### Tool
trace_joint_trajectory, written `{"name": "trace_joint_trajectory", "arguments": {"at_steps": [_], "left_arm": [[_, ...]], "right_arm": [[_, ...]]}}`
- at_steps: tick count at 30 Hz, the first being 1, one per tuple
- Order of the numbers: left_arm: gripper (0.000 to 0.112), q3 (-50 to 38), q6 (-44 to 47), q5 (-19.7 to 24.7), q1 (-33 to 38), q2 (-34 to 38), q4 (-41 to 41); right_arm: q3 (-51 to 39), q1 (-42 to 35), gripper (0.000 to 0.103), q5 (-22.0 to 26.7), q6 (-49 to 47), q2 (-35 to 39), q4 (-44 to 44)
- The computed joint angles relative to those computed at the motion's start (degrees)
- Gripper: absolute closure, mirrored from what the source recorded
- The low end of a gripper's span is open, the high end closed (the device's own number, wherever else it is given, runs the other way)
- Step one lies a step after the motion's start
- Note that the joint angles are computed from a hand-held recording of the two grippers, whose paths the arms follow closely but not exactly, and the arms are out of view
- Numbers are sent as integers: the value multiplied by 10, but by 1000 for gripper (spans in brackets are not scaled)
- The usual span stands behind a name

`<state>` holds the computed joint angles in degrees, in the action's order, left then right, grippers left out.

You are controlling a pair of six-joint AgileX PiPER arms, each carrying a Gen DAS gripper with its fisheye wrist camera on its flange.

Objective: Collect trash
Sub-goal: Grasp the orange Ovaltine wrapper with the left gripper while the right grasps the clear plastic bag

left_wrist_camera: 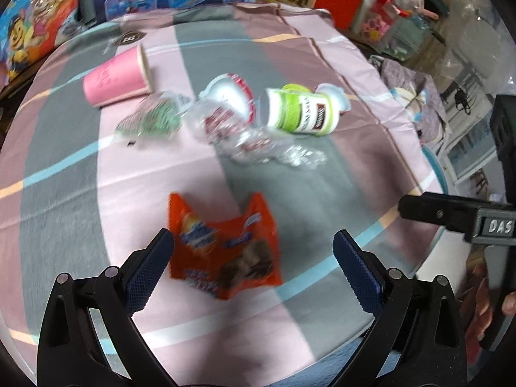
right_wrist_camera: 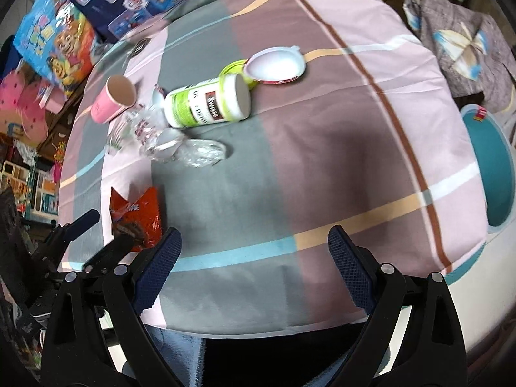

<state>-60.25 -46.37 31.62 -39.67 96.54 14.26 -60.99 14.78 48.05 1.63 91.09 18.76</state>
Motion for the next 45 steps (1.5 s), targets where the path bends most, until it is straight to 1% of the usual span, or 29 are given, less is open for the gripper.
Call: {"name": "trace_joint_trajectory", "arguments": {"at_steps": [2,6,9,12,13,14,15,16,17,18,19,20,23,25,27,31,34,37,38,39,41,42,43,45], "left_arm": [[13,12,-4,-6,2,3,1],[13,29,19,-25,18,21,-33],[14,36,3,-39,18,31,-24],[14,54,-8,-78,19,33,-18],[21,65,-20,-95,20,29,-10],[29,72,-49,-99,17,24,22],[43,76,-55,-99,17,19,32],[45,83,-41,-109,23,14,18],[51,94,-9,-126,35,5,-13],[52,97,4,-129,42,0,-21],[54,103,-5,-130,48,-7,-7],[54,109,6,-134,56,-13,-14],[54,127,86,-148,86,-30,-81],[54,136,105,-152,100,-38,-91],[54,145,169,-156,120,-44,-147],[53,156,228,-157,147,-51,-195],[52,156,281,-153,169,-52,-238],[51,151,313,-149,182,-47,-263],[50,149,314,-147,184,-44,-264],[49,148,311,-146,185,-43,-261],[46,144,304,-144,185,-36,-255],[46,141,301,-144,186,-34,-253],[46,139,289,-143,184,-33,-242],[46,136,281,-143,182,-31,-236]], "right_arm": [[1,4,15,-4,0,5,2],[2,-2,15,-7,-6,17,15],[-2,-1,15,-9,3,26,11],[-16,5,15,-7,14,41,5],[-19,7,15,-6,14,44,5],[-27,12,15,-5,17,49,3],[-34,16,15,-4,19,53,2],[-47,24,15,-2,22,61,0],[-59,30,15,1,22,67,0],[-72,36,15,3,22,75,0],[-92,47,15,7,22,87,-2],[-113,56,15,10,21,100,-3],[-175,81,15,18,19,144,-1],[-213,94,15,17,15,172,2],[-249,104,15,16,10,205,7],[-291,114,15,17,29,249,-7],[-304,116,15,13,38,270,-15],[-316,118,15,14,39,287,-14],[-322,121,17,13,39,293,-15],[-325,123,25,12,36,296,-15],[-324,130,36,9,36,299,-27],[-316,135,58,0,32,294,-32],[-317,135,59,10,14,293,-19],[-296,135,66,5,-2,274,-7]]}}
